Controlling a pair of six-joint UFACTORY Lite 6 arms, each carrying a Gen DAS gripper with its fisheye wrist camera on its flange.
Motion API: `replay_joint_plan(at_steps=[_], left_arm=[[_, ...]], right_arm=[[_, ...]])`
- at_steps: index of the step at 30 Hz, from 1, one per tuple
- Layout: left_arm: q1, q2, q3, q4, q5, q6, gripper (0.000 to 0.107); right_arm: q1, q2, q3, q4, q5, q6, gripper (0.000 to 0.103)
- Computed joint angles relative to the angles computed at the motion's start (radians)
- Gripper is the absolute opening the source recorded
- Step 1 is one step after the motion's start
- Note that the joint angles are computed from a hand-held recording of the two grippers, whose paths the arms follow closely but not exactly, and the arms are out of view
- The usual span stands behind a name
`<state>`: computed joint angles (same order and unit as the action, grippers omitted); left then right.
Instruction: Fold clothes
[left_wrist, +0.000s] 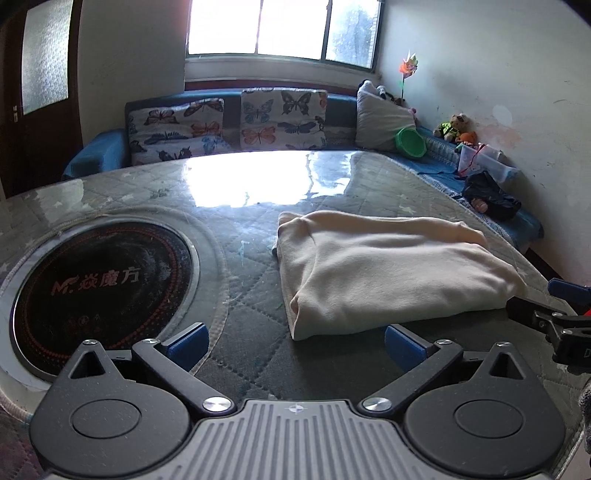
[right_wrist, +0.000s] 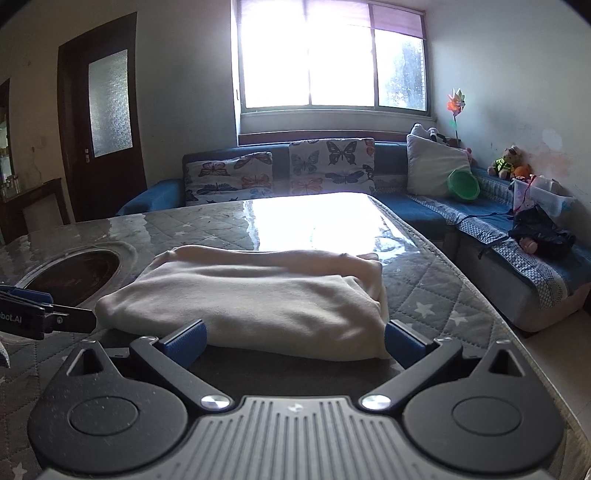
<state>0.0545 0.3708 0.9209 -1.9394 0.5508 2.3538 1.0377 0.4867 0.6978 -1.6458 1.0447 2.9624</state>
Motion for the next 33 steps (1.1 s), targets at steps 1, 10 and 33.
replay_joint_plan(at_steps=[1,10,33], left_arm=[[0.000,-0.004,-0.005,0.003,0.002,0.000,0.103],[-0.004,-0.039,-0.047,0.023,0.007,0.010,0.103],[-0.040,-0.128,-0.158,-0.037,-0.034,0.090,0.103]], right_arm=[[0.006,0.000,0.001,0.006,0.002,-0.002,0.103],[0.039,-0.010,0.000,0.032,-0.001,-0.013,0.103],[0.073,-0.014,-0.006,0.024,-0.007,0.001,0.103]])
